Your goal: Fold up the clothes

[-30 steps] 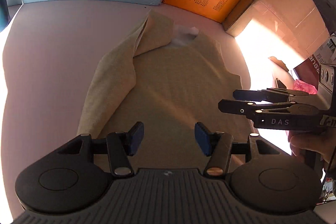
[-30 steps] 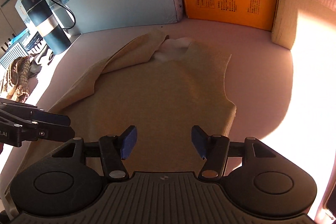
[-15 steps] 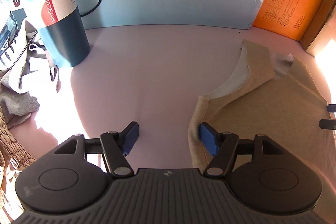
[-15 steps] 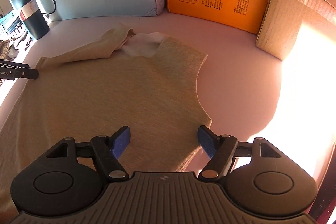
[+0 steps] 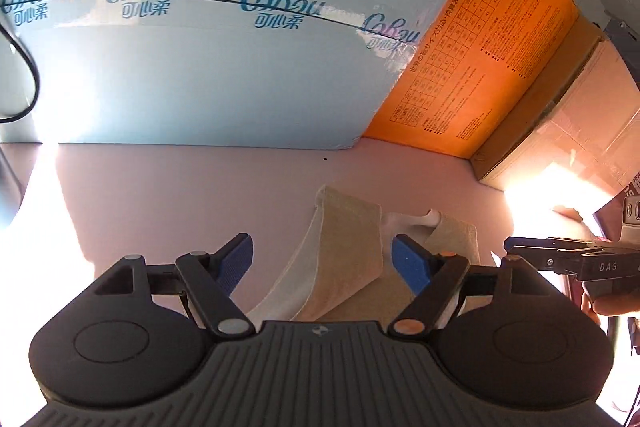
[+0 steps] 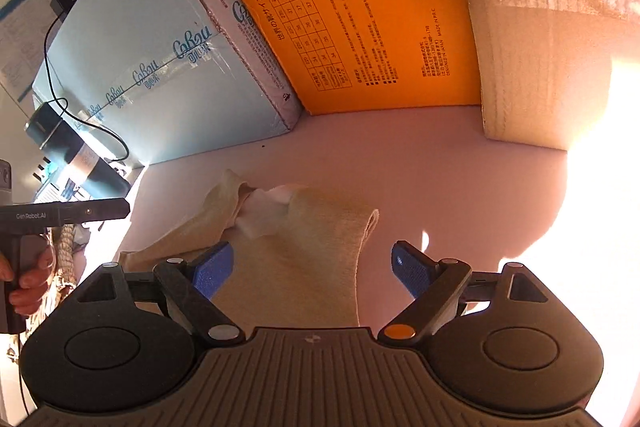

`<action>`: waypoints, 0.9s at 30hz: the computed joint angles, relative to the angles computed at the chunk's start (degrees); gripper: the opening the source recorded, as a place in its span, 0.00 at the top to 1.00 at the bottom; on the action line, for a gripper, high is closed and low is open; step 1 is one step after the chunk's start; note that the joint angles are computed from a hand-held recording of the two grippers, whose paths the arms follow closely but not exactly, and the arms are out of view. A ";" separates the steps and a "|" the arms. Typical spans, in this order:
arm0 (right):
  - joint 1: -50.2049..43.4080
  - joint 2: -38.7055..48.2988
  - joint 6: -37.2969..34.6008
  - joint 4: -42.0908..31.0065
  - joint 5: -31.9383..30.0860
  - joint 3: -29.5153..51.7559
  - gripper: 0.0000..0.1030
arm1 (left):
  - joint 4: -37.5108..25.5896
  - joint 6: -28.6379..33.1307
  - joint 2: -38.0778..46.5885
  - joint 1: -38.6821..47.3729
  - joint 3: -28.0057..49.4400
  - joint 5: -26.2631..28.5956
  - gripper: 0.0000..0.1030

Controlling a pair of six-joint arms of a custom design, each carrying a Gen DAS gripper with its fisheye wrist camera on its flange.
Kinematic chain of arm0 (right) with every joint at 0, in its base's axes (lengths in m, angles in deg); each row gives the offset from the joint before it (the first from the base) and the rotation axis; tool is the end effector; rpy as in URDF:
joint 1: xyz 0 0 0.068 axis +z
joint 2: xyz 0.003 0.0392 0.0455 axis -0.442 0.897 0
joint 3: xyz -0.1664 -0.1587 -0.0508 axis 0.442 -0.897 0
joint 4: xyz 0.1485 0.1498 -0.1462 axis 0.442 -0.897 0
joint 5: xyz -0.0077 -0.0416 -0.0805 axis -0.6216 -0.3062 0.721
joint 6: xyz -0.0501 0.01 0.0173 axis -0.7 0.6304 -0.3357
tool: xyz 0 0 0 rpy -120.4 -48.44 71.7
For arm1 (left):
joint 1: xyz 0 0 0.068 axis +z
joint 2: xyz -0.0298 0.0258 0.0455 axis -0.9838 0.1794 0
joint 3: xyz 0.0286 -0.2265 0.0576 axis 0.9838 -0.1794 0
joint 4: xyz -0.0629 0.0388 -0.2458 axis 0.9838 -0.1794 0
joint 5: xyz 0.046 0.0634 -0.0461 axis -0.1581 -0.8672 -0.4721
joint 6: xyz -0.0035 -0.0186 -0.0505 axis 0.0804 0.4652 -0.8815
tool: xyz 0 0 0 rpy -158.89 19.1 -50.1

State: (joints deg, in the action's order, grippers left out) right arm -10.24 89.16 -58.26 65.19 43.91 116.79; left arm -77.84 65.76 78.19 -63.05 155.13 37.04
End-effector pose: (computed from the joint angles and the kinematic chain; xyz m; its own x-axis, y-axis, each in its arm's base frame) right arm 0.2750 0.0896 0.2210 -0.7771 0.1043 -0.6207 -0.2261 0.8741 0.4299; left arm 0.3168 0.0724 0.2179 -0.7933 0.0378 -0.6076 0.3119 0.8824 -0.3523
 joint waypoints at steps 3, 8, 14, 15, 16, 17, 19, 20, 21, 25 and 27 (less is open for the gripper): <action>-2.63 5.00 1.33 2.46 -4.75 2.05 0.17 | 2.79 -1.55 3.05 -4.41 1.13 -3.17 0.28; -3.90 10.02 0.22 6.16 -5.59 3.95 0.17 | 9.85 -4.10 5.67 -9.96 0.93 -8.66 0.29; -2.70 13.83 -4.68 7.11 -1.51 6.28 0.19 | 13.22 -5.70 9.87 -14.45 3.00 -14.99 0.64; -2.10 14.20 -5.90 6.79 -0.14 6.82 0.19 | 13.62 -5.27 9.90 -14.76 2.79 -15.32 0.81; -1.60 14.57 -7.11 6.51 0.98 7.33 0.19 | 13.78 -4.71 10.09 -15.05 2.75 -15.33 0.92; -1.10 14.95 -8.31 6.23 2.11 7.85 0.19 | 14.23 -4.47 9.96 -15.15 2.30 -15.17 0.93; 0.34 15.89 -11.78 4.41 4.90 9.21 0.21 | 14.85 -4.99 9.61 -14.99 1.67 -14.86 0.96; 1.32 16.09 -14.12 3.69 6.20 9.64 0.26 | 15.17 -5.89 9.40 -14.76 1.47 -14.66 0.96; 2.33 16.27 -16.48 3.02 7.29 10.09 0.39 | 15.56 -6.83 9.05 -14.35 1.29 -14.59 0.96; 5.60 16.90 -21.98 0.50 9.04 12.30 0.79 | 17.18 -11.05 7.79 -12.07 1.35 -14.26 0.97; 8.48 14.61 -25.47 3.28 14.17 10.13 0.83 | 18.30 -12.29 6.23 -10.31 0.93 -13.67 0.97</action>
